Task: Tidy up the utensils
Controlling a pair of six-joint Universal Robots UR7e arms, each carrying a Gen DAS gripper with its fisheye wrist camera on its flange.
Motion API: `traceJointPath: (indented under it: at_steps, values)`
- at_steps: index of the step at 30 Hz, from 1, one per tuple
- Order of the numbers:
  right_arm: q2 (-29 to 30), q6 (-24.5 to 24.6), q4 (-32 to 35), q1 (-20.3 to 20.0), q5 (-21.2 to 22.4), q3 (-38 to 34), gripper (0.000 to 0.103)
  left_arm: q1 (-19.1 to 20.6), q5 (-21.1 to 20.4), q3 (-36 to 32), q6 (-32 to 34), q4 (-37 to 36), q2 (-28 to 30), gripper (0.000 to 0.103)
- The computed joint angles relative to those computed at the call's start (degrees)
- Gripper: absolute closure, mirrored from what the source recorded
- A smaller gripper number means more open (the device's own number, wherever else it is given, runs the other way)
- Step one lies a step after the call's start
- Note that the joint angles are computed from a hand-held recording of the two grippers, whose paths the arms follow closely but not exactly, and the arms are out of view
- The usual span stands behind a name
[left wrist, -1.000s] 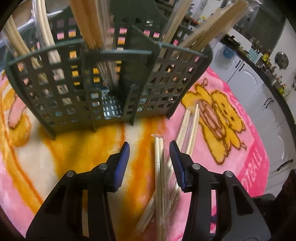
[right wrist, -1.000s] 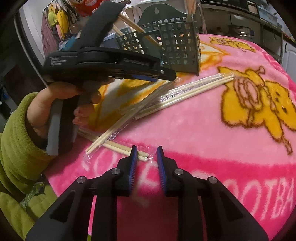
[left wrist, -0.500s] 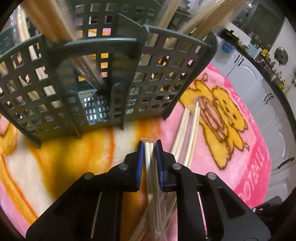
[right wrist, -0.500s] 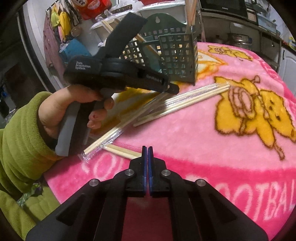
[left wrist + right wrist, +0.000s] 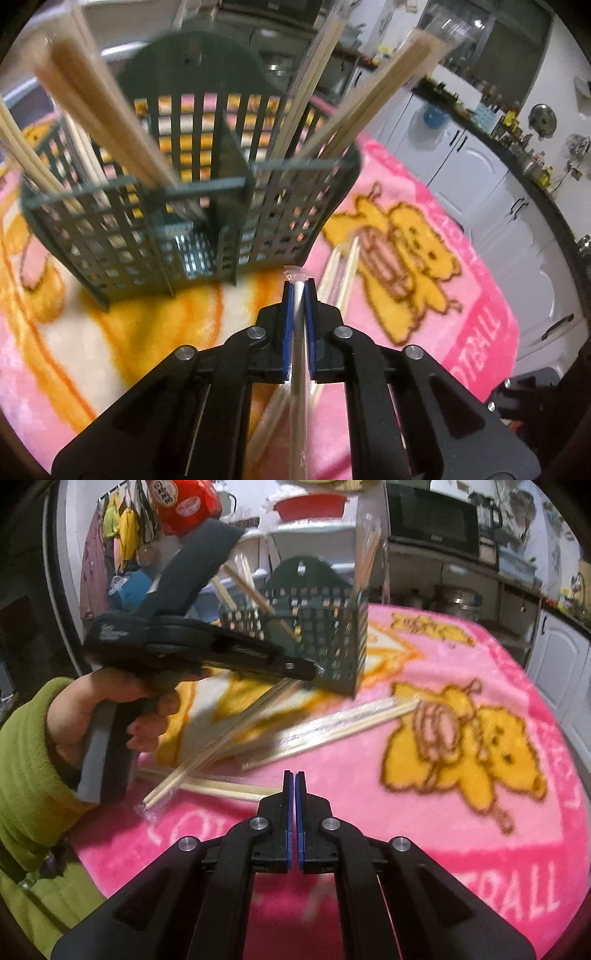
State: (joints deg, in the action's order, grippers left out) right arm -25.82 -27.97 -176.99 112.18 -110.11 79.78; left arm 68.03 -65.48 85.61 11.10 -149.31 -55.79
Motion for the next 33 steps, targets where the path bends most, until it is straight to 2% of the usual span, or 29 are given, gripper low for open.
traceJointPath:
  at_steps: [7, 17, 33]
  values:
    - [0.1, -3.5, -5.3, 1.2, -1.1, -0.9, 0.102, -1.5, -1.9, 2.7, 0.9, -5.2, -3.1, 0.1]
    - [0.4, -6.7, -8.0, 2.6, -0.4, -2.8, 0.102, -3.2, -2.2, 5.0, 2.4, -14.7, -6.1, 0.1]
    - [1.5, -11.4, -11.0, 5.1, 2.5, -7.0, 0.102, -4.4, -1.9, 1.9, 2.5, -22.4, -8.0, 0.1]
